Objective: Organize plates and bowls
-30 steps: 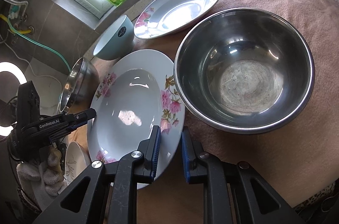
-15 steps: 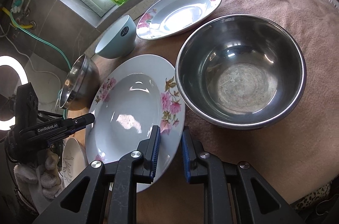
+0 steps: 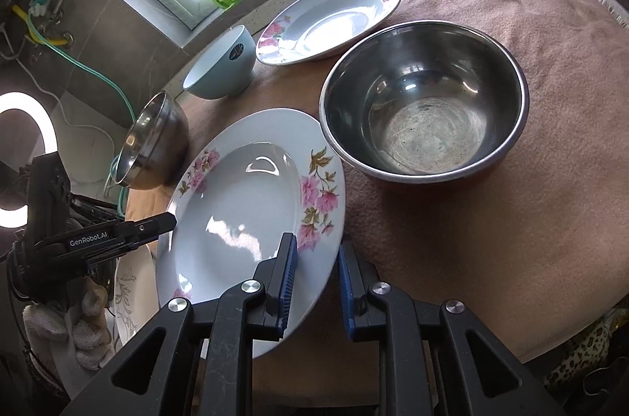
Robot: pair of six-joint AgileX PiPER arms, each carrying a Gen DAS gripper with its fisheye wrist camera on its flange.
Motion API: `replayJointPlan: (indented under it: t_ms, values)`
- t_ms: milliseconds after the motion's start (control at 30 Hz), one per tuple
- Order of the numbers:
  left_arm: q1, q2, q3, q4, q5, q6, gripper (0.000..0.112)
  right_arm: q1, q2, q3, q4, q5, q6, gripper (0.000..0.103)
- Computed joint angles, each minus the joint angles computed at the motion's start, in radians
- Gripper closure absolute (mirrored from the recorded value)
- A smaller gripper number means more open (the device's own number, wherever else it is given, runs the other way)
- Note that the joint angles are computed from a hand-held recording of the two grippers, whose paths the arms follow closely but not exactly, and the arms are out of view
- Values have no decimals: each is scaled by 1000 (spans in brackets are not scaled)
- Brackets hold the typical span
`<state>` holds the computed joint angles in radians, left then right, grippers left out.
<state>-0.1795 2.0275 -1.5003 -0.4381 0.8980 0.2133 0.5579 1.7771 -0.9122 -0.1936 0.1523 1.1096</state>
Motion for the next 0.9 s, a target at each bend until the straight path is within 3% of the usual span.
replayJointPlan:
  t_ms: [533, 900]
  values:
    - [-15, -48, 83, 5, -27, -8, 92, 30, -32, 55, -64, -2, 78, 84]
    - [-34, -63, 111, 24, -45, -17, 92, 44, -35, 80, -26, -4, 53, 84]
